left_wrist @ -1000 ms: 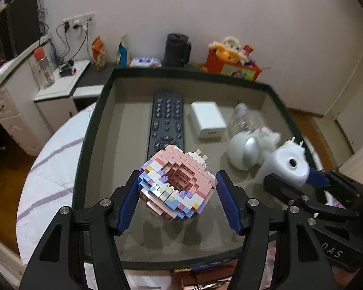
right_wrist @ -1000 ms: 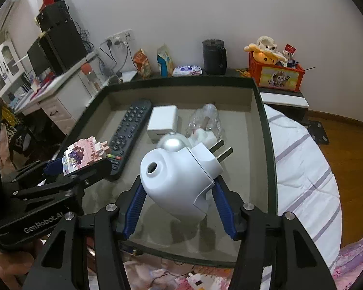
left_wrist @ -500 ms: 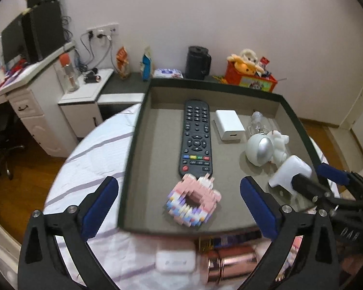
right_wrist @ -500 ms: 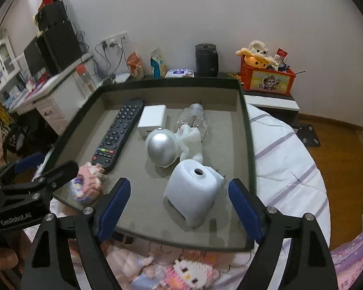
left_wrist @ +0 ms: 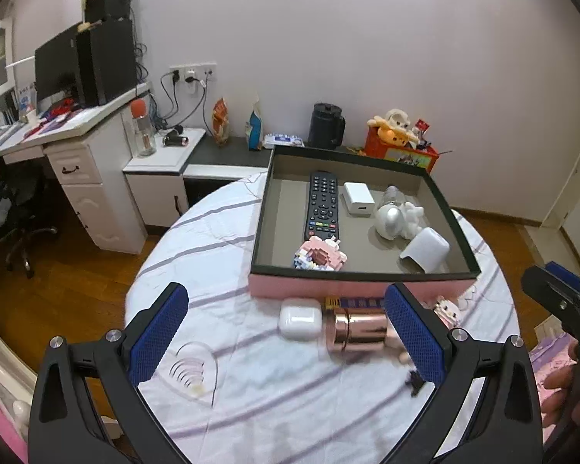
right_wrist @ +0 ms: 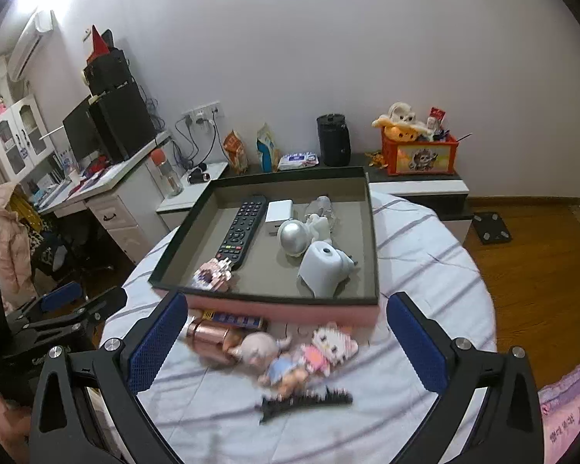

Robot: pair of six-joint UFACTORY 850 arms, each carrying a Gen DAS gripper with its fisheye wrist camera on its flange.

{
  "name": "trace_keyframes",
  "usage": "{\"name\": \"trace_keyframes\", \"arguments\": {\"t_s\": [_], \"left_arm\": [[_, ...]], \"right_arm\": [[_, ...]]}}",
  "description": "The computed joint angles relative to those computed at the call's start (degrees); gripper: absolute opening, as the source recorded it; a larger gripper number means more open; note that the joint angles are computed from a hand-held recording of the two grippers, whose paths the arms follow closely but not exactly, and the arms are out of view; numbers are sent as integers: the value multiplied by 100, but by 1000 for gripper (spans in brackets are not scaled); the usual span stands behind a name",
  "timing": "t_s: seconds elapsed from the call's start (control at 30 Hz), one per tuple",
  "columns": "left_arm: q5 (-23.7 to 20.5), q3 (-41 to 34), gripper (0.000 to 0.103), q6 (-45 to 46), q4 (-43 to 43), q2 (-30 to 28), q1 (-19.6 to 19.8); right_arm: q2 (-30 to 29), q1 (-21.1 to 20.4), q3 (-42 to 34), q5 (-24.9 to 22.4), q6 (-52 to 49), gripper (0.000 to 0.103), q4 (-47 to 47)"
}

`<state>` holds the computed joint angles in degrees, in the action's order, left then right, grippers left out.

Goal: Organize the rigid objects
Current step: 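Lower donut and toy into the box and open both tools, then withdraw both tools from the box back over the table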

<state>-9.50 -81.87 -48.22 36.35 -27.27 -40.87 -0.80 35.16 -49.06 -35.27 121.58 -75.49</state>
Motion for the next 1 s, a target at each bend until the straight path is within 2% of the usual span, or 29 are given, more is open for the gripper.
{"name": "trace_keyframes", "arguments": {"t_s": [0.27,0.4,1.0], "left_arm": [[-19,781,103,-2429,2368,654,-141],[-20,1135,103,-3176,3082,911,-200],[-128,1678,103,-3666,3564,1274,-329]], "right_arm": [[377,681,313,-680,147,103,223],[472,953,411,-961,190,103,376],[354,1329,275,-1298,76,103,535]]}}
